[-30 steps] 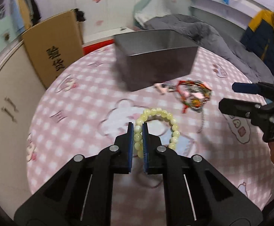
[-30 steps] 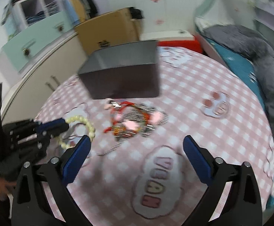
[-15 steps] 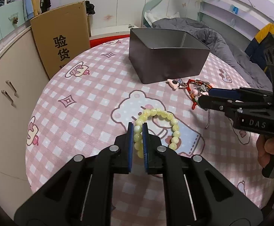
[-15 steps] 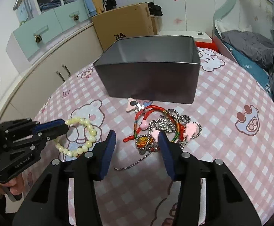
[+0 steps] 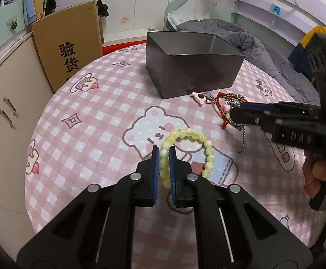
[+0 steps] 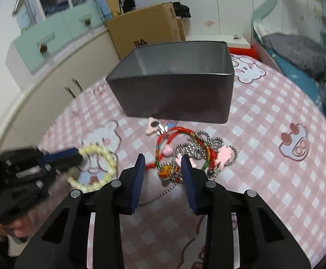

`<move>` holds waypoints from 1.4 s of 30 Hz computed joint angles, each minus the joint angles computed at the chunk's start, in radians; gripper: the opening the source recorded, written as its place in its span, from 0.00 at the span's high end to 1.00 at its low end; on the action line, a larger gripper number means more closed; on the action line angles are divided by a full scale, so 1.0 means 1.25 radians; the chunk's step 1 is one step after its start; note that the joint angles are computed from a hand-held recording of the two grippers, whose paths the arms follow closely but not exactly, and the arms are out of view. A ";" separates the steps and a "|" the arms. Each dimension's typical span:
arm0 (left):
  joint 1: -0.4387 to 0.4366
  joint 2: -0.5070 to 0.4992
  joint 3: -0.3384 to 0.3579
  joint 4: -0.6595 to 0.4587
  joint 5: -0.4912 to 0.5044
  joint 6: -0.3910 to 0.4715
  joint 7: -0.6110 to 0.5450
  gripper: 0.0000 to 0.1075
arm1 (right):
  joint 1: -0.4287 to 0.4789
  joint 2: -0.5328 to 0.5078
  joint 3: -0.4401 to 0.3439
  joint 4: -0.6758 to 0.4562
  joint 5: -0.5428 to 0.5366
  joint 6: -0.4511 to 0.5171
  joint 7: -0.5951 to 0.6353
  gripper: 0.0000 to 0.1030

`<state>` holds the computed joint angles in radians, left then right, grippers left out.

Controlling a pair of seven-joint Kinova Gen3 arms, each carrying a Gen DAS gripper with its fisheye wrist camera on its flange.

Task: Organize jewelry
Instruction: 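Grasp the pale yellow bead bracelet with the left tool while the right tool approaches the red string bracelet, then lift the bead bracelet with the left tool while the right tool lifts a silver chain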

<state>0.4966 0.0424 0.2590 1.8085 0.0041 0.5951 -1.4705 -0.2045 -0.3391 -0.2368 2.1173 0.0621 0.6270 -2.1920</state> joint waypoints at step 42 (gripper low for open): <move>-0.033 -0.055 -0.011 -0.102 0.203 0.019 -0.219 0.92 | 0.011 -0.129 0.070 -0.205 -0.055 0.143 0.185 0.99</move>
